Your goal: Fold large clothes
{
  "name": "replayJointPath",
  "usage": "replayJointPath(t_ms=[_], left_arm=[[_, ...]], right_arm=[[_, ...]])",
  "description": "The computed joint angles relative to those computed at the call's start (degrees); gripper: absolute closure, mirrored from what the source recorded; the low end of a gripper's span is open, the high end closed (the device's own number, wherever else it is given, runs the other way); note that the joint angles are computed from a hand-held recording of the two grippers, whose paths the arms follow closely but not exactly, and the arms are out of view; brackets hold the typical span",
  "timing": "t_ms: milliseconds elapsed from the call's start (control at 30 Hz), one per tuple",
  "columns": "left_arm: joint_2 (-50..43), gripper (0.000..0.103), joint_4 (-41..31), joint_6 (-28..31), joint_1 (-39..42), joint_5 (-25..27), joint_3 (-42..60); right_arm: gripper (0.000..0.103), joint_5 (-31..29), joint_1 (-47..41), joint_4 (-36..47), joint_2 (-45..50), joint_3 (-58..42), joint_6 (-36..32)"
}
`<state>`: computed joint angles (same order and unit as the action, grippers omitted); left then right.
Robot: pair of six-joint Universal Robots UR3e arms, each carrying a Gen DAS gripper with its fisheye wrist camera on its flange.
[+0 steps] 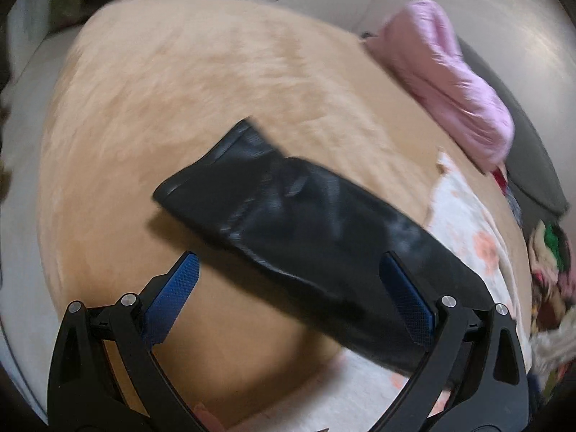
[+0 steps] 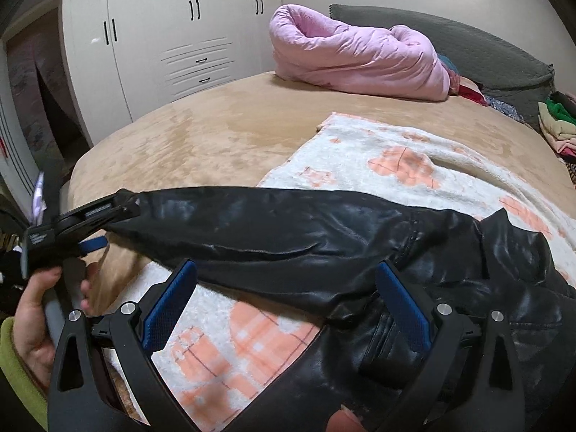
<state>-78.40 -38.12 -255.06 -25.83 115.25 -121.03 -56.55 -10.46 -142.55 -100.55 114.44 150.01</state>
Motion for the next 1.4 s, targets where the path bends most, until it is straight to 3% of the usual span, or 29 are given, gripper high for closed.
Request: replayJointPath(t_ms=[33, 100, 167, 200, 233, 300, 400, 467, 667, 800, 900, 1067, 1400], left_arm=[[1.2, 0.009, 4.3, 0.3, 2.3, -2.9, -3.5], [2.0, 0.01, 9.1, 0.3, 3.6, -3.5, -6.7], [2.1, 0.03, 10.4, -0.6, 3.2, -1.7, -7.2], [2.1, 0.055, 10.7, -0.4, 3.2, -1.3, -7.2], [2.1, 0.07, 8.7, -0.4, 3.0, -0.6, -6.3], [2.7, 0.087, 13.8, 1.4, 4.1, -2.8, -8.7], [1.3, 0.096, 15.6, 3.3, 1.7, 0.1, -6.9], [-0.8, 0.099, 15.8, 5.0, -0.8, 3.6, -3.9], [-4.5, 0.102, 14.2, 8.6, -7.9, 10.9, 3.3], [-9.0, 0.102, 9.2, 9.5, -15.0, 18.9, 12.5], [-12.4, 0.102, 5.1, 10.5, -18.1, 22.1, 19.3], [-17.6, 0.102, 1.5, 13.7, -22.2, 24.3, 29.8], [-27.4, 0.103, -4.1, 20.5, -25.6, 25.3, 49.9]], right_arm=[[0.004, 0.0, -0.3, 0.1, -0.4, 0.5, -0.3], [0.004, 0.4, -1.3, 0.9, -1.4, 1.6, -1.1], [0.004, 0.8, -2.5, 1.4, -2.5, 2.8, -1.5], [0.004, 1.2, -3.7, 2.0, -3.4, 3.6, -1.8], [0.004, 1.7, -4.6, 2.7, -4.3, 4.3, -2.3], [0.004, 3.2, -7.5, 4.8, -6.9, 6.1, -3.7], [0.004, 6.0, -13.4, 9.1, -12.6, 9.9, -7.2], [0.004, 7.3, -17.9, 13.2, -16.7, 12.1, -10.1], [0.004, 12.3, -33.5, 36.4, -26.5, 11.8, -23.9], [0.004, 14.0, -43.6, 50.8, -31.4, 9.5, -33.6], [0.004, 15.5, -52.0, 63.6, -33.1, 6.1, -42.8], [0.004, 16.6, -62.0, 78.0, -32.6, 1.0, -53.6], [0.004, 16.2, -71.1, 92.2, -27.7, -6.0, -65.6]])
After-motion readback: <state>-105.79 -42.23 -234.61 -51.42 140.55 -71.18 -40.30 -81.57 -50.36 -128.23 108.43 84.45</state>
